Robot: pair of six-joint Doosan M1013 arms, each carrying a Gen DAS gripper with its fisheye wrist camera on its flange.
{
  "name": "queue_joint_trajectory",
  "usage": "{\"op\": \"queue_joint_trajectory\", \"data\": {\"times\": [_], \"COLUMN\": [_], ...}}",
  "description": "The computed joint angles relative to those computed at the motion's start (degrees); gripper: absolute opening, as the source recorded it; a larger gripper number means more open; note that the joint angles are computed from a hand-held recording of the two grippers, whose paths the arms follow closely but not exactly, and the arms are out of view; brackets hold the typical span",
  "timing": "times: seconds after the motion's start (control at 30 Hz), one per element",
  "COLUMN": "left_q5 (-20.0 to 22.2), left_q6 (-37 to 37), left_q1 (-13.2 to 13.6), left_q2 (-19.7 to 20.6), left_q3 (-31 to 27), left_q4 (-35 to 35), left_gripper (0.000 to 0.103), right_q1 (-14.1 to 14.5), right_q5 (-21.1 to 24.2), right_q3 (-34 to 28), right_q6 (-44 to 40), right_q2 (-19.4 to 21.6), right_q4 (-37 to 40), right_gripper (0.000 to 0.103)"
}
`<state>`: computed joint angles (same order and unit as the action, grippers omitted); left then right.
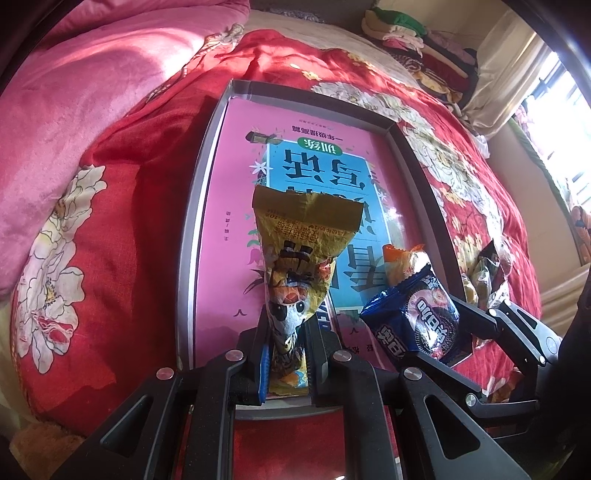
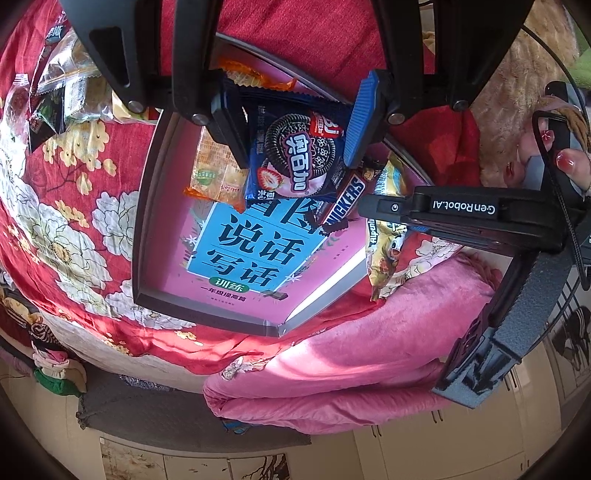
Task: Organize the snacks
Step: 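Lower and open the left tool into the tray while the right tool releases the cookie pack, then withdraw both open tools up and away from the tray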
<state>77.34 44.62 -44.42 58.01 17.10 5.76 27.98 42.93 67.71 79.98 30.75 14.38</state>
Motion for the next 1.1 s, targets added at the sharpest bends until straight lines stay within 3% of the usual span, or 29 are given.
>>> {"op": "queue_joint_trajectory", "data": {"times": [0.5,0.77,0.9,1.1], "left_q5": [-3.2,-3.6,-4.8,-10.6], "left_q6": [0.4,1.1,1.1,0.6], "left_q1": [0.0,-0.2,-0.4,-0.9], "left_q2": [-1.2,-1.2,-1.7,-4.1], "left_q3": [2.2,1.9,2.4,6.4], "left_q4": [0.3,1.1,2.4,5.3], "left_gripper": [0.017,0.023,0.031,0.051], "right_q1": [-0.4,-0.3,-0.3,-0.5], "right_q5": [-0.4,-0.3,-0.5,-1.3], "right_q3": [1.0,1.1,1.0,1.4], "right_q6": [0.4,2.4,4.1,4.8], "right_q2": [-1.0,-1.1,-1.0,-1.4], "right_q4": [0.1,-2.4,-4.0,-4.6], "right_gripper": [0.052,0.052,0.053,0.053]}}
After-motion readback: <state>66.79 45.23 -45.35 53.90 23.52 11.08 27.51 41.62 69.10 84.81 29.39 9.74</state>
